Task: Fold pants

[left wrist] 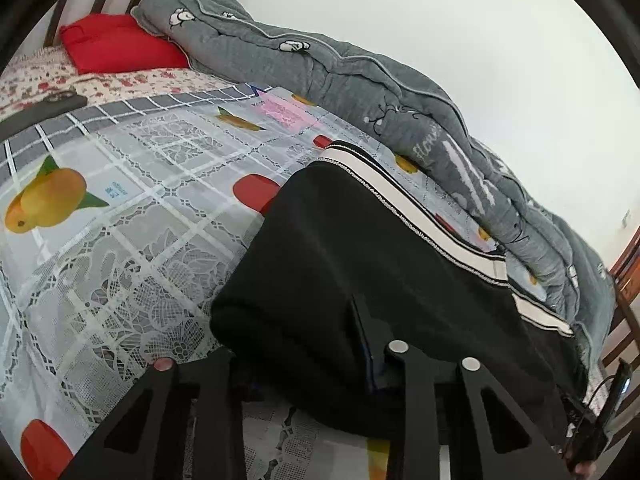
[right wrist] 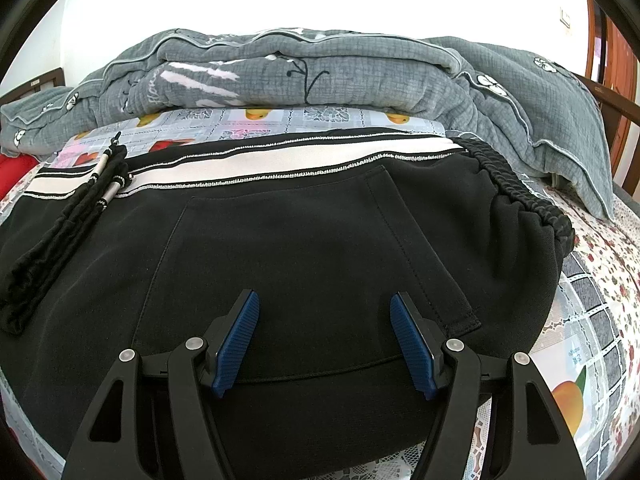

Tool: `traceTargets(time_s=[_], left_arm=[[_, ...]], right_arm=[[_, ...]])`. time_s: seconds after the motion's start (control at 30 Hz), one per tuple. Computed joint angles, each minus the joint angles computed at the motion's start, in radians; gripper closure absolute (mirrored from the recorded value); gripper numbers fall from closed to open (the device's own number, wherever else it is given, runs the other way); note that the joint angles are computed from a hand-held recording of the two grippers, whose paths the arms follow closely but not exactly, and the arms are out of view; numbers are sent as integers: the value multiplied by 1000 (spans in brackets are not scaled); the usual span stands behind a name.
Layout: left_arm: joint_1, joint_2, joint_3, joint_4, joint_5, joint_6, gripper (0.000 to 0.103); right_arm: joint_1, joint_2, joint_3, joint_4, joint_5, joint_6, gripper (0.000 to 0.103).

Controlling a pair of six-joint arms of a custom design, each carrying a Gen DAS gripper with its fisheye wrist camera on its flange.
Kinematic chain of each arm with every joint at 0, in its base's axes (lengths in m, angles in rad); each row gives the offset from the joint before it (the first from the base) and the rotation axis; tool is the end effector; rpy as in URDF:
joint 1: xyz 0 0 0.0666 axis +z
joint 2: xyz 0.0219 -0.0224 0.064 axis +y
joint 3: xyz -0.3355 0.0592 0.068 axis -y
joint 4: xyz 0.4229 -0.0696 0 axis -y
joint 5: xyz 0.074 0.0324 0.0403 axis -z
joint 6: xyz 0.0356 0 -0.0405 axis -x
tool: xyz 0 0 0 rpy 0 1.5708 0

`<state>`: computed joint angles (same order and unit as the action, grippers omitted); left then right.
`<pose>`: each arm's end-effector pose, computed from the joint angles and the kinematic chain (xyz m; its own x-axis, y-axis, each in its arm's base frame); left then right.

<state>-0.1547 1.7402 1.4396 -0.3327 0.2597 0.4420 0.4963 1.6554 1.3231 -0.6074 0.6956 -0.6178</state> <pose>0.6276 -0.1075 0.2603 -0.6797 -0.3124 -0.6636 0.0694 0.8733 -0.4822 0.5188 0.2545 0.2393 -0.5979 0.1819 -0.7807 0.3843 0.9197 -0.0800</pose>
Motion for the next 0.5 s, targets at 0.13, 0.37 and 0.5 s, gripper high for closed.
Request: traceTargets(time_s=[0.13,0.37,0.5], left_arm=[[-8,3,14,-25,-27,16,79],[-64,-5,109,-144,-201,-19,87],[-100,-30,154,-159,-251,-76,87]], right_arm=[[-3,-5,-7,12,-12,2,36],[-15,-29,-37,60,-72,45,34],[-27,-76,-65,59,-152,79,38]])
